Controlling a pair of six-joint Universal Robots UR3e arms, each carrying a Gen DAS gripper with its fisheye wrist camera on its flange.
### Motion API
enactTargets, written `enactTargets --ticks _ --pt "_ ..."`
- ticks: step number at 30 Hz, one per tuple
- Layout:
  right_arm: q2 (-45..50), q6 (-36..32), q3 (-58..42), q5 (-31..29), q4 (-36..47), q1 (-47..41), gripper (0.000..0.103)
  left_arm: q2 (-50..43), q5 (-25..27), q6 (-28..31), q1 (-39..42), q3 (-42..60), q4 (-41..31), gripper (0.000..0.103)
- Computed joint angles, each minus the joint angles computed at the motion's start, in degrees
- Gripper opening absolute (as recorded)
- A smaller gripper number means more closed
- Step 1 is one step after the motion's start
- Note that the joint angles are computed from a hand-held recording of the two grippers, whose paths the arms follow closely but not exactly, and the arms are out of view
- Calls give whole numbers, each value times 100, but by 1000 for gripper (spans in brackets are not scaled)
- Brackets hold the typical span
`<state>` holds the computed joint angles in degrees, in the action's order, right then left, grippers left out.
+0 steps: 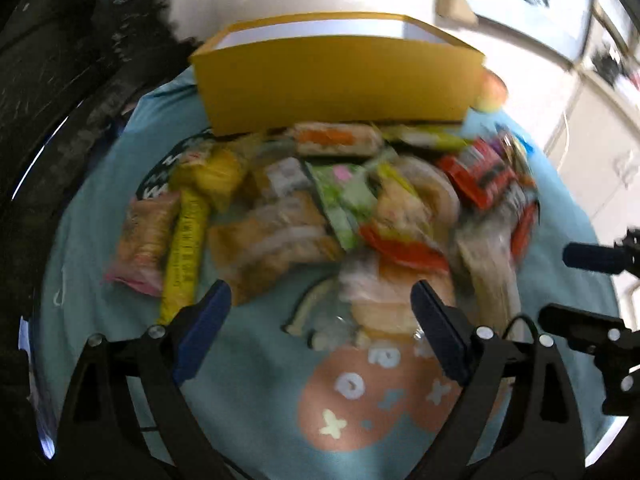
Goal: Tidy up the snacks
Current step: 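Grasp a clear bread bag with the left tool while the right grasps a clear pink-print bag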
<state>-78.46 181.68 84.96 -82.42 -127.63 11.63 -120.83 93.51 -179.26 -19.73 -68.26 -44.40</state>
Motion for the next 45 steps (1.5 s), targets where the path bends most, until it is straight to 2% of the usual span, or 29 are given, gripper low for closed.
enactTargets --ticks 2,9,13,18,21,24,26,27,28,30,31,32,33,38,45 --pt "48 59 79 -104 -137 64 59 -41 -30 2 -84 -77 175 93" --pt "1 128 170 -377 -233 -14 58 -832 16 -8 -189 744 113 96" --pt "124 188 -40 -447 -162 -80 58 -733 234 369 -144 388 555 93" --pt "575 325 -555 -277 -32 -35 59 -86 347 536 237 -623 903 89" --pt "974 342 -916 -224 71 132 59 240 166 557 456 -986 885 86" --pt "1345 359 -1265 -377 192 339 59 440 -211 810 491 -1267 1201 84" --pt "1538 280 -1417 -414 256 385 58 380 -161 967 384 -1232 1246 85" --pt "1633 204 -1561 -580 364 432 44 291 -110 994 350 -1136 1112 85" --pt "1705 132 -1681 -673 480 439 37 228 -96 951 357 -1108 1055 87" --pt "1673 175 -1706 -532 633 312 30 191 -219 808 414 -1149 1114 87" --pt "1612 204 -1661 -479 694 247 30 184 -307 803 447 -1159 1103 85" --pt "1477 246 -1514 -415 700 159 29 191 -460 870 492 -1156 1077 67" --pt "1356 285 -1386 -371 677 92 29 204 -577 936 508 -1169 1056 60" --pt "677 351 -703 80 437 -316 29 336 -970 784 665 -1073 698 55" --pt "-181 373 -248 506 312 -700 29 870 -1513 472 856 -1377 866 54"
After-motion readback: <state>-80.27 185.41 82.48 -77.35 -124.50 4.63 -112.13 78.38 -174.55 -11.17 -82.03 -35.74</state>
